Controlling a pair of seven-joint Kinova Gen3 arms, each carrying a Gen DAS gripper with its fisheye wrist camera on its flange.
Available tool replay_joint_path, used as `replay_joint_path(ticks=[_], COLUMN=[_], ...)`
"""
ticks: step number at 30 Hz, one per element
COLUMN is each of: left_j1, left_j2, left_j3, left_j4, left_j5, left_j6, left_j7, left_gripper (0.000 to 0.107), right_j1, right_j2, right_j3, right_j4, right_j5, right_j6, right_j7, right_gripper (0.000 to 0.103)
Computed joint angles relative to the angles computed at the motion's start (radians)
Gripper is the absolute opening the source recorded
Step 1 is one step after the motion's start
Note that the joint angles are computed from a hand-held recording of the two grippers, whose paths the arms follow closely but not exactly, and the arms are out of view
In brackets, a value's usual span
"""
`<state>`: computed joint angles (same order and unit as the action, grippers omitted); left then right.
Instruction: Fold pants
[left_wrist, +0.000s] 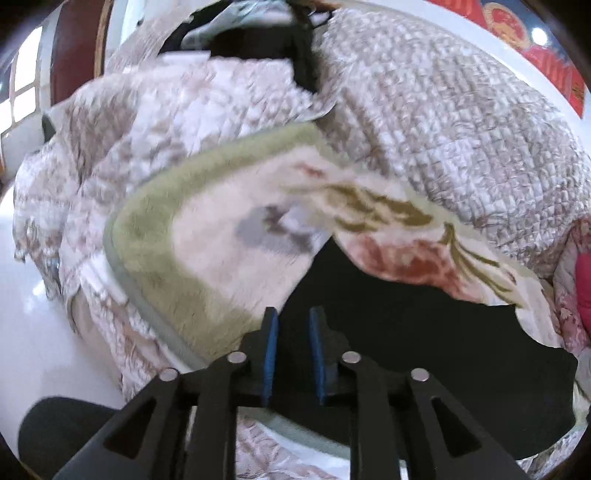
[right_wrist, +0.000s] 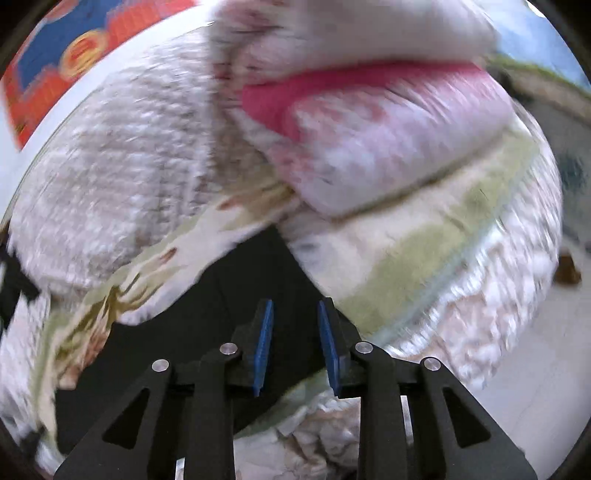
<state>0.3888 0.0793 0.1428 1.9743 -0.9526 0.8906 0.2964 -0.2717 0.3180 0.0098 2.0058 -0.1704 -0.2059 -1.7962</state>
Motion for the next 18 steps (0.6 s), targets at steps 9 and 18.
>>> replay_joint_path(ticks=[9,18], left_j1=[-0.364,-0.32], left_j2=[0.166,0.358], left_j3=[0.339,0.248], left_j4=[-0.137,-0.336], left_j5=[0.014,0.12], left_j6=[-0.292,-0.243], left_j7=[-0.34,-0.548], left_gripper=[0.039,0.044], right_j1=[0.17,0.033], right_j2=[0.238,0.362], right_j3=[-0.311,-0.132], right_j4=[-0.382,-0.623], right_j5=[0.28,0.333], right_j6=[0.299,0.469], right_j7=[0.141,0.016], right_gripper=[0.04,0.039])
